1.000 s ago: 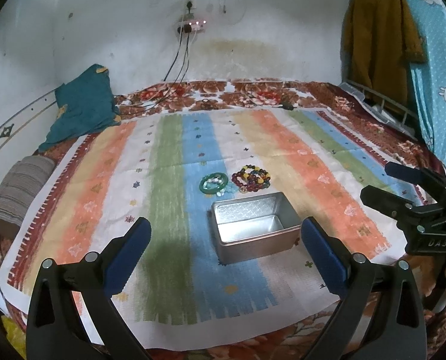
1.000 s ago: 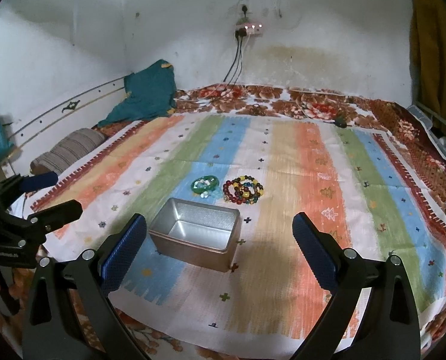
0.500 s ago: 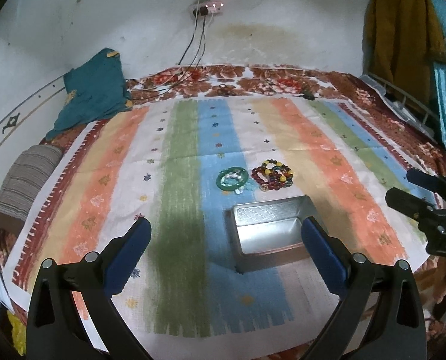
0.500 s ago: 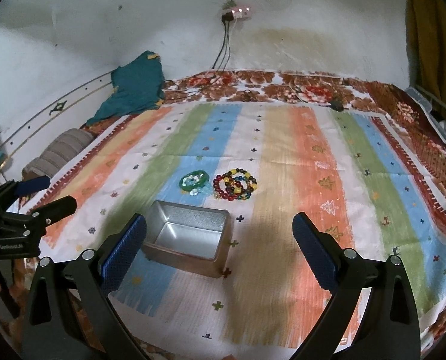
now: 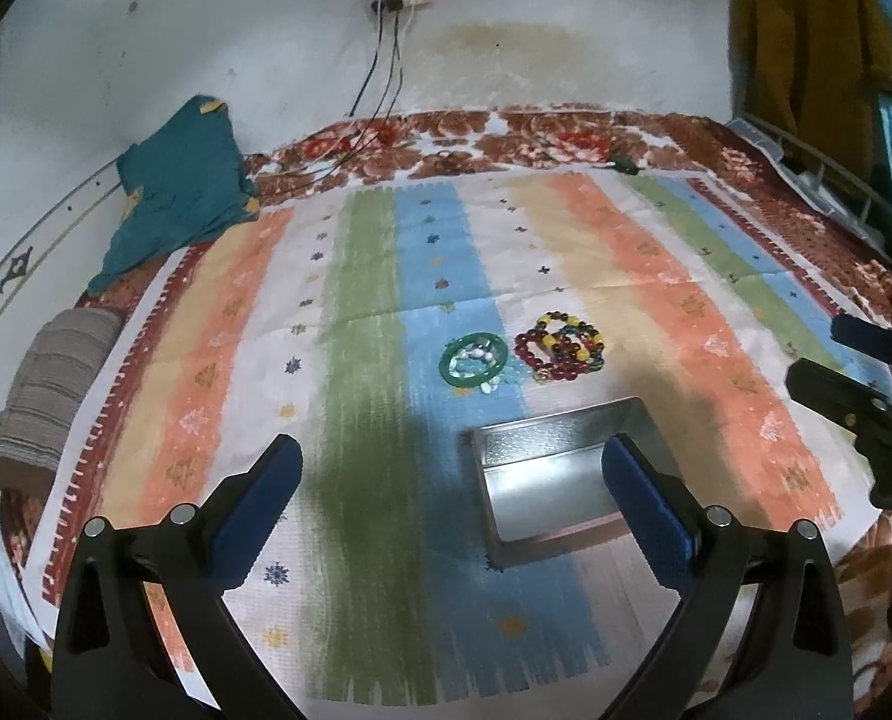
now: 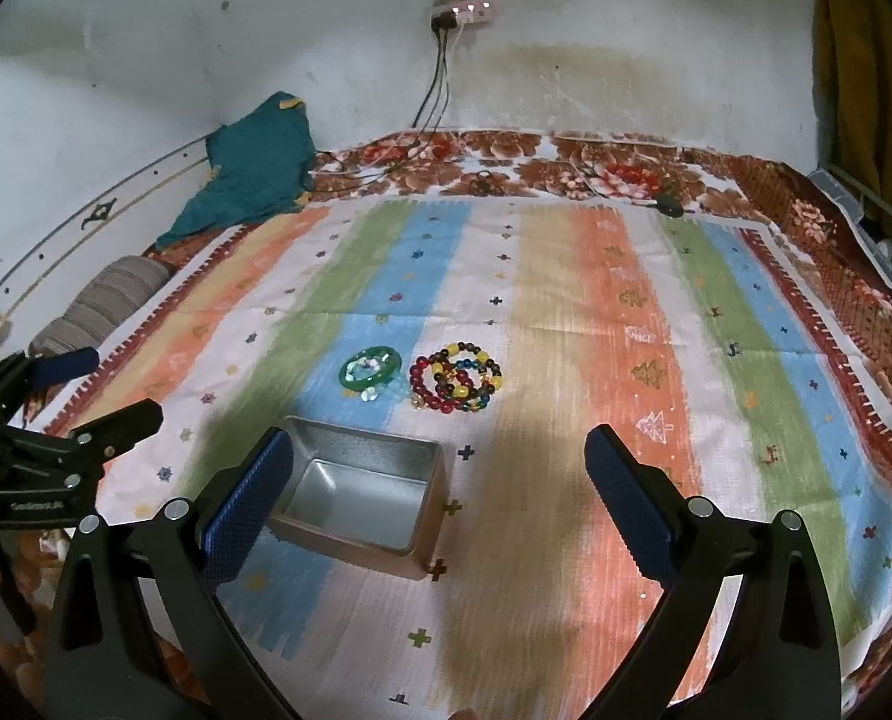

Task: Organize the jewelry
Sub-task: 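Lower both tools over the green bangle and the beaded bracelets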

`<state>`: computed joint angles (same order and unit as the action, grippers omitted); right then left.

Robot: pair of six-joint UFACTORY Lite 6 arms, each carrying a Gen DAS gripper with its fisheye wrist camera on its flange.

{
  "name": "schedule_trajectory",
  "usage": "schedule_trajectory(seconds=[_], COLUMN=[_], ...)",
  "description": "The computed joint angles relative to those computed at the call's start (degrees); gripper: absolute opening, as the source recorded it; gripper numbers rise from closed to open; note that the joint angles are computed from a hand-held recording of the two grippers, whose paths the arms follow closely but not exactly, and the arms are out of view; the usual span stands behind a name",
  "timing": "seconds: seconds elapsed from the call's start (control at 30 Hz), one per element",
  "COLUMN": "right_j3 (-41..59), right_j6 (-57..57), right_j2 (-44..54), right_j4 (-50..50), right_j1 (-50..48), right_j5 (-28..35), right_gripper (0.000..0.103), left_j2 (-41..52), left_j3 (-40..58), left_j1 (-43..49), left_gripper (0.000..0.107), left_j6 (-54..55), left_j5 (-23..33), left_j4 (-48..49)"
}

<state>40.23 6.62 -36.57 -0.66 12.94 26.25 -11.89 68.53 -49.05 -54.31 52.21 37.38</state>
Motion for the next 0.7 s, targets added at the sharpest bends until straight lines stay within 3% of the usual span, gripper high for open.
schedule_trajectory(seconds=[0.7], right_j3=[7.5], right_j6=[-3.6], right_j2=[12.4], right_j4=[2.8], right_j1=[-3.0], right_j5=[-2.8], right_gripper=[0.099], left_j2=[11.3], left_j3=[9.0], left_j1=[8.2], left_gripper=[0.097], left_j6=[5.0], left_j5=[-3.4], left_j4=[-3.3])
